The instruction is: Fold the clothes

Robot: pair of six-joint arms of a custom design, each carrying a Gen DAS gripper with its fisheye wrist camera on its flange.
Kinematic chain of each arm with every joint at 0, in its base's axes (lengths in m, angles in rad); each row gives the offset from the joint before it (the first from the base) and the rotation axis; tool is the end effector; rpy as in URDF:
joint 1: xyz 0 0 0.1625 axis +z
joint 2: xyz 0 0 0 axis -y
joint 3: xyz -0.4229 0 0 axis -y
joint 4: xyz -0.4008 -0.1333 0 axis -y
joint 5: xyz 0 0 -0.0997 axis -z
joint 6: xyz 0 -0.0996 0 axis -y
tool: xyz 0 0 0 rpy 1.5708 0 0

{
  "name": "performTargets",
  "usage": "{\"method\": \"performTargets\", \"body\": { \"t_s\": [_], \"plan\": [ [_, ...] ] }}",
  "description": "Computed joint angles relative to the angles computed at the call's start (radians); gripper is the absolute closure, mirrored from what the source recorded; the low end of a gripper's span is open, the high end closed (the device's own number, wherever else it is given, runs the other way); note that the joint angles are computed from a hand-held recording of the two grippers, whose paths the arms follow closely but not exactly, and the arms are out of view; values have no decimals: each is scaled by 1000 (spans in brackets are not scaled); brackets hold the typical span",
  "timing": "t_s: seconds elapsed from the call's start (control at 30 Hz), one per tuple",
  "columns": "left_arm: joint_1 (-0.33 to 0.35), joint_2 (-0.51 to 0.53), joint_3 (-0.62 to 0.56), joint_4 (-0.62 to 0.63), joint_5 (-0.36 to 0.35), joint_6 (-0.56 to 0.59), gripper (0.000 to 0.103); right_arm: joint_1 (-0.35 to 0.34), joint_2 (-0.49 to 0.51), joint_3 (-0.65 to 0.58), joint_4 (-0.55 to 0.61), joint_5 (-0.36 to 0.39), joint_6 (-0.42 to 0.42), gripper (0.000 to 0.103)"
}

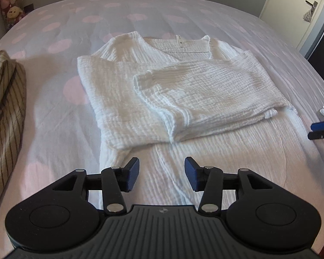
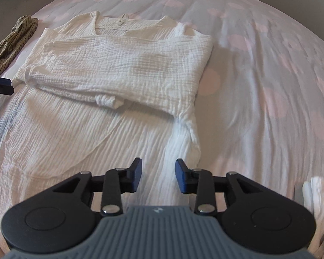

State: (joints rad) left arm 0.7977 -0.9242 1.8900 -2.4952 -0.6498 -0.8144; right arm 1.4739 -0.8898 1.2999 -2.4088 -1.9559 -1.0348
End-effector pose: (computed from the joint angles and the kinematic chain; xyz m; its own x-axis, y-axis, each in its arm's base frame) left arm -0.2528 -0.5635 0.1060 -0.7889 -0.2140 -0.5761 0.1806 0.8153 -0.5502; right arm 0.0216 -0.7685 0.2887 -0.5391 -0.6535 0.5313 -0.7351 0.6730 0.0819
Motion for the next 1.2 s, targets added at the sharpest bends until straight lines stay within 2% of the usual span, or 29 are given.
{"method": "performTargets", "body": {
  "t_s": [0.1, 0.17, 0.23, 0.3, 0.37, 0.43, 0.5, 0.67, 0.77, 0.9, 0.93, 1.0, 1.03, 1.1, 1.17, 1.2],
  "plan": [
    [-38, -69, 79, 98, -15, -204, 56, -31, -65, 72, -5, 2, 66, 52],
    [-63, -108, 121, 191, -48, -360, 55, -54, -106, 111, 4, 4, 125, 47],
    [-77, -140, 150, 267, -96, -493, 55, -76, -140, 141, 15, 5, 178, 46],
    [-86, -167, 174, 309, -152, -614, 55, -95, -168, 170, 11, 6, 216, 44],
    [-93, -187, 205, 298, -200, -686, 55, -113, -193, 192, 13, 21, 250, 40],
    [-100, -199, 234, 263, -228, -716, 54, -128, -215, 214, 18, 42, 269, 36],
    [-108, -197, 229, 288, -242, -745, 54, -137, -230, 229, 20, 50, 275, 35],
    [-105, -109, 109, 493, -300, -730, 52, -146, -241, 234, 58, 45, 293, 31],
    [-117, -57, 53, 584, -294, -740, 51, -136, -226, 229, 72, -10, 293, 31],
    [-135, -47, 53, 587, -291, -730, 62, -117, -220, 243, 76, -83, 255, 31],
    [-139, -52, 63, 574, -292, -726, 64, -114, -223, 255, 61, -96, 235, 32],
    [-149, -61, 81, 552, -290, -718, 75, -108, -232, 282, 24, -117, 191, 51],
    [-154, -63, 87, 541, -286, -708, 80, -110, -239, 293, 14, -109, 176, 57],
    [-165, -67, 99, 528, -272, -705, 92, -115, -254, 310, -3, -82, 157, 83],
    [-177, -72, 109, 525, -252, -718, 99, -121, -268, 323, -22, -50, 147, 89],
    [-183, -74, 113, 524, -242, -724, 99, -124, -274, 331, -45, -33, 146, 98]
  ]
}}
